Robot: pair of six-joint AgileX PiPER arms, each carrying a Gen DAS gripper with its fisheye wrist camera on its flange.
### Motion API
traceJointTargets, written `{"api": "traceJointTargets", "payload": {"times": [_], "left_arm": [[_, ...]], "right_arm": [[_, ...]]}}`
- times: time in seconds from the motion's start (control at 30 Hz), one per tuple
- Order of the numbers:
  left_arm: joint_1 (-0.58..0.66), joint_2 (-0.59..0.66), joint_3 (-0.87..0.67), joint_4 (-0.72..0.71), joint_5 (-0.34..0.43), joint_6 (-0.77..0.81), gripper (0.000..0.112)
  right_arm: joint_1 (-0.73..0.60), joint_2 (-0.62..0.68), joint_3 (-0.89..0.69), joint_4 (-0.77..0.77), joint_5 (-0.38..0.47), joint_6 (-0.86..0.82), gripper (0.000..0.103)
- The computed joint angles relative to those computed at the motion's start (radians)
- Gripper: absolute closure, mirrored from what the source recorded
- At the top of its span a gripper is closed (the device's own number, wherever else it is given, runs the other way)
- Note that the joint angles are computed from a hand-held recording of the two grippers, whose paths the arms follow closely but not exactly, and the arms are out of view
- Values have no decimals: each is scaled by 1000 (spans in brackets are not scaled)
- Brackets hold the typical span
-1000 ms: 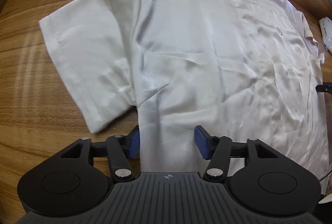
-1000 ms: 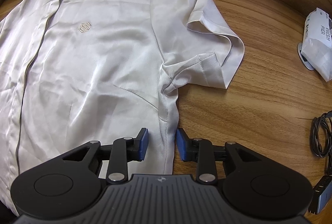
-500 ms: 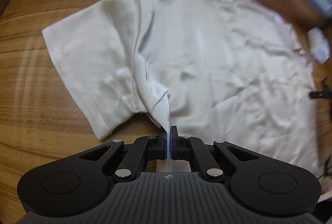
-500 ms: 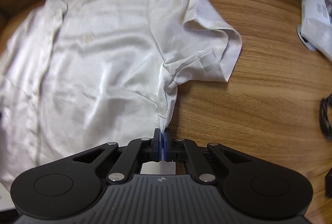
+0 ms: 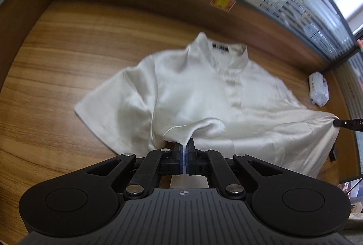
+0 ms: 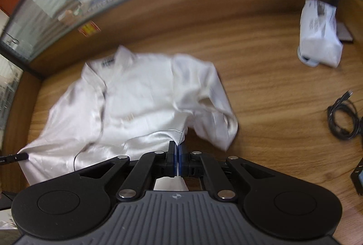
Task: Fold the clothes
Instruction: 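Lift the pinched hem high above the desk with both tools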
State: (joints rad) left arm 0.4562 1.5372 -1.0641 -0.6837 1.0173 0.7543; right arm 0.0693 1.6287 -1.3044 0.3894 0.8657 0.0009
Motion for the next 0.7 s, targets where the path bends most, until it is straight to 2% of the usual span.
{"api": "traceJointTargets", "payload": {"times": [0.2,0.3,0.57,0.7], "left_arm": [[55,-50,-110,-41,109,1,110],[60,-52,-167,-53,138,-15,110],[-37,69,-421,-56,97,-118,110],[-98,186,-612,-28,65,-172,110]], "right_arm": [[-29,-89,-53,9,49,-14,102],[-43,-107,-88,15,64,-24,102],[-54,-64,-262,10,88,-42,102],[-38,45,-458,-28,113,-39,102]]}}
